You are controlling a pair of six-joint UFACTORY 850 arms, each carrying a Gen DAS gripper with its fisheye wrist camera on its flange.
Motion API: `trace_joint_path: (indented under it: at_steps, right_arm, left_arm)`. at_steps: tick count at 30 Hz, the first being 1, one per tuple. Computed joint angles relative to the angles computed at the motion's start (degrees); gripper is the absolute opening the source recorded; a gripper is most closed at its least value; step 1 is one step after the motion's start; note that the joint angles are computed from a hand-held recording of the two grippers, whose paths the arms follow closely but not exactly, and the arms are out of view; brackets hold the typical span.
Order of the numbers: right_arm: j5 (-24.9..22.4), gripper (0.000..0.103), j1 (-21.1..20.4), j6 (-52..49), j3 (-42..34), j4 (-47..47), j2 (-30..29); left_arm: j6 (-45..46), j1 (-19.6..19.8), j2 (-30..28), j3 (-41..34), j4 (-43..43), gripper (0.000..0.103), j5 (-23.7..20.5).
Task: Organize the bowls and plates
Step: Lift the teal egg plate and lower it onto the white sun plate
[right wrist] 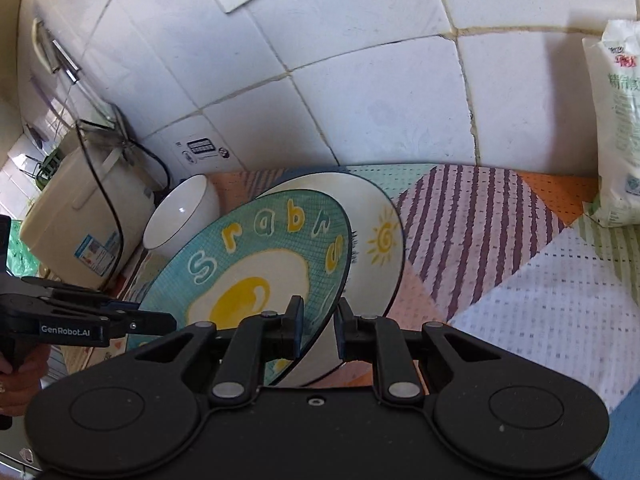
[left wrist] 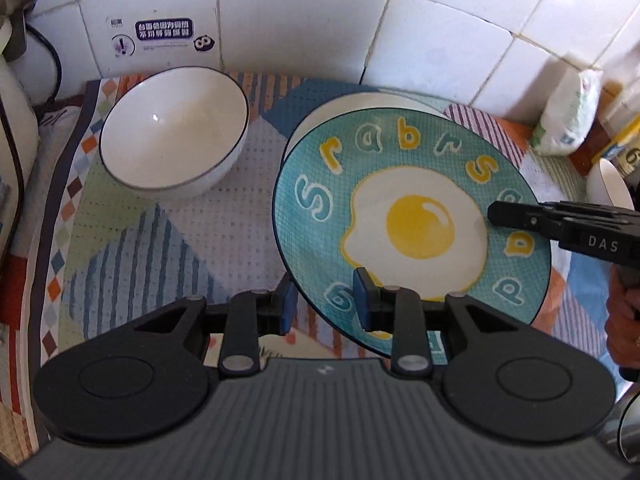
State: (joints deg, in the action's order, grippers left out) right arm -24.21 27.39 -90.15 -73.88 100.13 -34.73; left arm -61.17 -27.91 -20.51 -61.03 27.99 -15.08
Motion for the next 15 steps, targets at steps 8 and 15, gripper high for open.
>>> trace_joint_path:
  at_steps: [8,15]
  right_arm:
    - [1.59,0.021,-0.06,4.78,-3.12,-6.91,-1.81]
    - [3.65,0.021,0.31,9.08,-5.12,-11.83,-2.85]
  left_arm:
    - [8.36,1.27,-2.62,-3.26,-9.02,0.028,-1.86]
    - [10.43,1.58,-3.39,-3.55,-13.62,0.028,-0.96]
